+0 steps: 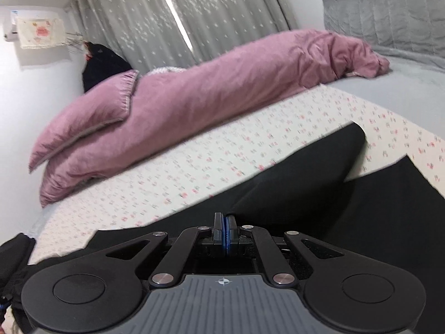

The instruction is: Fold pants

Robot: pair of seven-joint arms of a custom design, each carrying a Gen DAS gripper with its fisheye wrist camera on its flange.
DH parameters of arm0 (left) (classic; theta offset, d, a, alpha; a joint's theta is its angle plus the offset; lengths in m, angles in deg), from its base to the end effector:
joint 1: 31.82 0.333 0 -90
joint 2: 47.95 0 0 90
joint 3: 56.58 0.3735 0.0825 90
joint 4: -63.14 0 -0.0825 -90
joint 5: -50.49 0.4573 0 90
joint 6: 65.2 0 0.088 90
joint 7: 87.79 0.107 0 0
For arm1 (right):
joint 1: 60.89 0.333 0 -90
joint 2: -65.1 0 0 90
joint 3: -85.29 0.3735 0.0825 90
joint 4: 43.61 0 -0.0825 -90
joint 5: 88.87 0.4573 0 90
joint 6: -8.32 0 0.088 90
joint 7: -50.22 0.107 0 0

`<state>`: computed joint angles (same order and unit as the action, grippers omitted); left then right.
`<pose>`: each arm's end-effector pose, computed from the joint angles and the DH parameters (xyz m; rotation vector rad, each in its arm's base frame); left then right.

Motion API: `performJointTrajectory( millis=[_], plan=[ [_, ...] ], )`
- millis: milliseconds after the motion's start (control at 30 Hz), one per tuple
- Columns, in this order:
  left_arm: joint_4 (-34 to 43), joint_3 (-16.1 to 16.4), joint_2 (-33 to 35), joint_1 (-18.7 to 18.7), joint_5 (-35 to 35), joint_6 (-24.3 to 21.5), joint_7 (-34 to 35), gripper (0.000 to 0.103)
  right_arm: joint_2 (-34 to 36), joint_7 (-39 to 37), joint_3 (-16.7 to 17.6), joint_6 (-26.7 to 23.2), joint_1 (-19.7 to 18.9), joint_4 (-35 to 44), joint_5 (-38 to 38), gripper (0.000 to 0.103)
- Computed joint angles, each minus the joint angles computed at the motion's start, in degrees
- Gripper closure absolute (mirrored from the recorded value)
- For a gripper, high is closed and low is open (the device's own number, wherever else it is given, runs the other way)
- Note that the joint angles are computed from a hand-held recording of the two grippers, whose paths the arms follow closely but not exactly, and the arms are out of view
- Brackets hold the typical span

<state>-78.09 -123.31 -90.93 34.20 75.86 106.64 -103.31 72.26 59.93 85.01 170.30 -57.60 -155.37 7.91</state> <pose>0.5319 -0.0954 0.4764 -2.1349 0.3959 -0.9329 0.6803 -0.0144 0.4768 -1.4103 1.4790 -0.4586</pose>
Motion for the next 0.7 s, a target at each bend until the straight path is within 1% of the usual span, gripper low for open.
performJointTrajectory(
  millis=[33,100,167,233,300,400,533,567,600,633,667,700],
  plan=[
    [-0.1,1.3,0.9,-0.9,0.6,0.0,1.6,0.096,-0.9,-0.8,0.0,-0.5,-0.1,-0.6,0.4,0.101],
    [0.0,4.2,3.5,-3.5,2.0,-1.6,5.0,0.096,-2.6,-1.8,-0.1,-1.1,0.0,-2.2,0.0,0.101],
    [0.6,6.4,6.6,-6.2,4.0,-4.8,8.2,0.096,-4.0,-1.0,-0.1,-0.2,0.6,-3.9,-2.8,0.101],
    [1.1,7.8,9.1,-8.3,5.7,-8.2,10.3,0.096,-5.0,0.2,-0.1,0.3,1.1,-5.8,-5.9,0.101],
    [1.4,8.7,11.3,-10.0,7.1,-10.7,11.8,0.095,-5.7,3.7,-0.3,-0.1,1.3,-7.3,-9.9,0.101],
    [1.3,10.6,13.4,-12.8,9.0,-13.1,13.2,0.092,-6.1,10.0,-0.8,-1.4,1.2,-9.1,-16.3,0.101],
    [1.8,13.2,15.1,-16.4,11.6,-16.2,15.1,0.086,-5.5,22.3,-1.3,-2.5,0.8,-10.9,-29.2,0.1],
    [1.8,13.8,15.2,-17.4,12.4,-16.6,15.3,0.083,-5.0,25.8,-1.5,-3.0,0.6,-11.0,-32.9,0.096],
    [1.8,14.4,15.1,-18.2,13.2,-17.2,15.4,0.08,-4.4,29.2,-1.6,-3.8,0.3,-10.9,-36.3,0.092],
    [1.9,14.6,14.8,-19.0,14.0,-18.1,15.1,0.067,-3.7,31.6,-1.8,-5.0,-0.2,-10.8,-38.2,0.091],
    [1.6,15.0,14.0,-19.8,15.0,-18.0,14.4,0.048,-3.3,31.4,-1.7,-6.2,-0.8,-10.4,-37.1,0.09],
    [1.0,15.4,12.9,-20.4,16.6,-16.7,13.4,0.038,-3.2,31.6,-1.6,-7.5,-1.5,-10.1,-35.3,0.085]
  ],
)
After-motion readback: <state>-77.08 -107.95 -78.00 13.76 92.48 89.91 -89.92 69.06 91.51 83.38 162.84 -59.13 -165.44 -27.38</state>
